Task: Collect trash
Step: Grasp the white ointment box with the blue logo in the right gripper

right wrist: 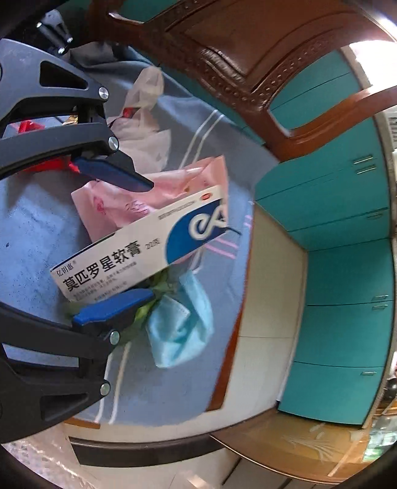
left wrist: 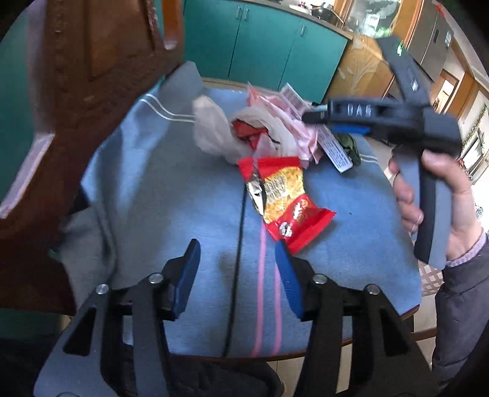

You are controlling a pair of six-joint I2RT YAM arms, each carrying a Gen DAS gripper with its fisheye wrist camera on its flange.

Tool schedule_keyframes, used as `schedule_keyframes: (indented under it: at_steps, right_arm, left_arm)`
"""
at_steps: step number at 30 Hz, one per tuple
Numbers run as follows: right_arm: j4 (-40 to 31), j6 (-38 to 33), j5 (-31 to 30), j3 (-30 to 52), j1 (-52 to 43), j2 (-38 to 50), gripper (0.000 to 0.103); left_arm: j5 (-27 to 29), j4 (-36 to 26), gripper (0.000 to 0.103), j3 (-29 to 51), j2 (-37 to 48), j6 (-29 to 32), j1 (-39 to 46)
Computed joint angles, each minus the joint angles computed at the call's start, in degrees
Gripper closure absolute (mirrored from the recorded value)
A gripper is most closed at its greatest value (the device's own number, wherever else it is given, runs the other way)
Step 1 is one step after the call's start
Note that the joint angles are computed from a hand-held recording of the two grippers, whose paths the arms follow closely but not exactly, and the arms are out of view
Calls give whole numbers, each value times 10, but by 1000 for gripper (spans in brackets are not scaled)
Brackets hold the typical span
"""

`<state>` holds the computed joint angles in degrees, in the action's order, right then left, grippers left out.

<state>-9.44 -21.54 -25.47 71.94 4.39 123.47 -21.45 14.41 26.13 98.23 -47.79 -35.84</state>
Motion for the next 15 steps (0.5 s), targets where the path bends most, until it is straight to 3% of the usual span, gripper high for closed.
schedule_keyframes:
  at_steps: [2,4,5,6,15]
  right_arm:
    - [2,-7,-6,-9,-3,2,38]
    - [23,-18,2,-36,-1,-10,51]
    - [24,-22,4,-44,1,-14,63]
    - [14,-31,-3,-50,-1,-18,66]
    - [14,-62,-32,-163,-35,-100,68]
  left_arm:
    - [2,10,46,-8,-5,4,5]
    - [6,14,46,-13,-12,8,10]
    - [8,14,46,-18,-18,10,13]
    - [8,17,46,-20,-21,11,13]
    - [7,35,42,-44,-35,8,22]
